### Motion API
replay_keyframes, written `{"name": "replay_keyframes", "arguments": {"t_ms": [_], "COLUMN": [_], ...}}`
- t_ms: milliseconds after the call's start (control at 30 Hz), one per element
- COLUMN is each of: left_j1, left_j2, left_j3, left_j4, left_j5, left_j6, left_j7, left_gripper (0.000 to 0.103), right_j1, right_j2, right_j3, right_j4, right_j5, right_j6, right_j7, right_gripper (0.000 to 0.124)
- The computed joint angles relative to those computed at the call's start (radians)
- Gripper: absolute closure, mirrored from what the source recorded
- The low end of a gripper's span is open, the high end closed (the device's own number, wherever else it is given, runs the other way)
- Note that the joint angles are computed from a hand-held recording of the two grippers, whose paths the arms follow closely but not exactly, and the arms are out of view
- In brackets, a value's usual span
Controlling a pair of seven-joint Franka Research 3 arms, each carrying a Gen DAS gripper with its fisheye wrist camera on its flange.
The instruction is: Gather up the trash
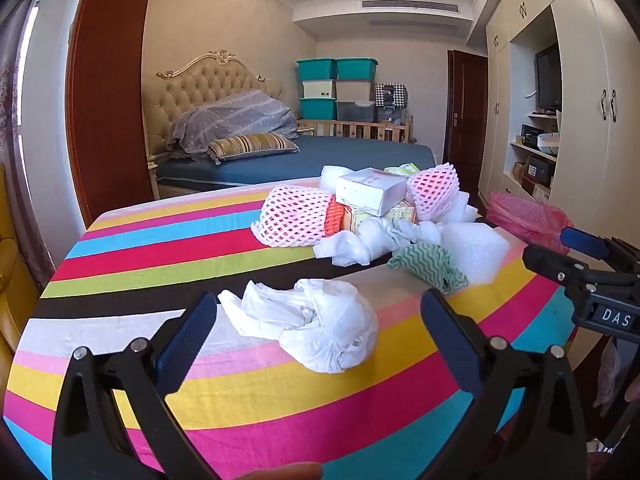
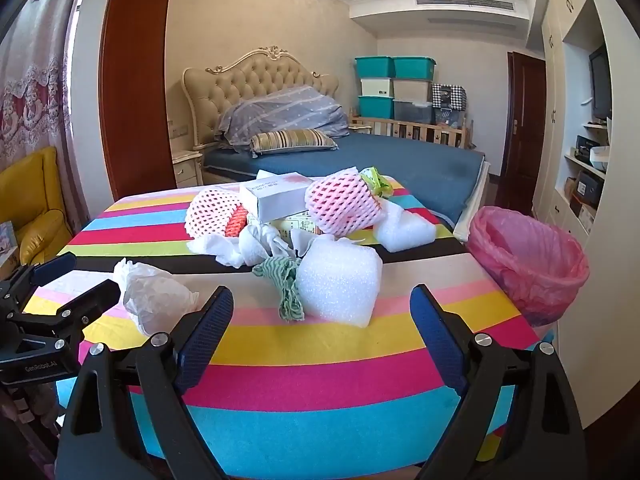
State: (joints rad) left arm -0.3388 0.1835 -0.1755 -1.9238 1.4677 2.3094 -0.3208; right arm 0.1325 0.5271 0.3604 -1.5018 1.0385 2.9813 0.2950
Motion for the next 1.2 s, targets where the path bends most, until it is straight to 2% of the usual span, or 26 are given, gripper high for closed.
{"name": "replay_keyframes", "arguments": {"t_ms": [1200], "left_j1": [0.008], "left_j2": [-0.017], "left_j3": [-0.005], "left_j4": [-0.025], "left_j5": [-0.002], "left_j6": [0.010], "left_j7": [-0.036], "left_gripper": [0.004], "right_j1": [-0.002], "right_j2": [0.007], "right_j3": [0.014], "right_j4": [-0.007], "right_j5": [-0.030], "right_j6": [0.016], "right_j7": [0.016], "right_gripper": [0.039]}}
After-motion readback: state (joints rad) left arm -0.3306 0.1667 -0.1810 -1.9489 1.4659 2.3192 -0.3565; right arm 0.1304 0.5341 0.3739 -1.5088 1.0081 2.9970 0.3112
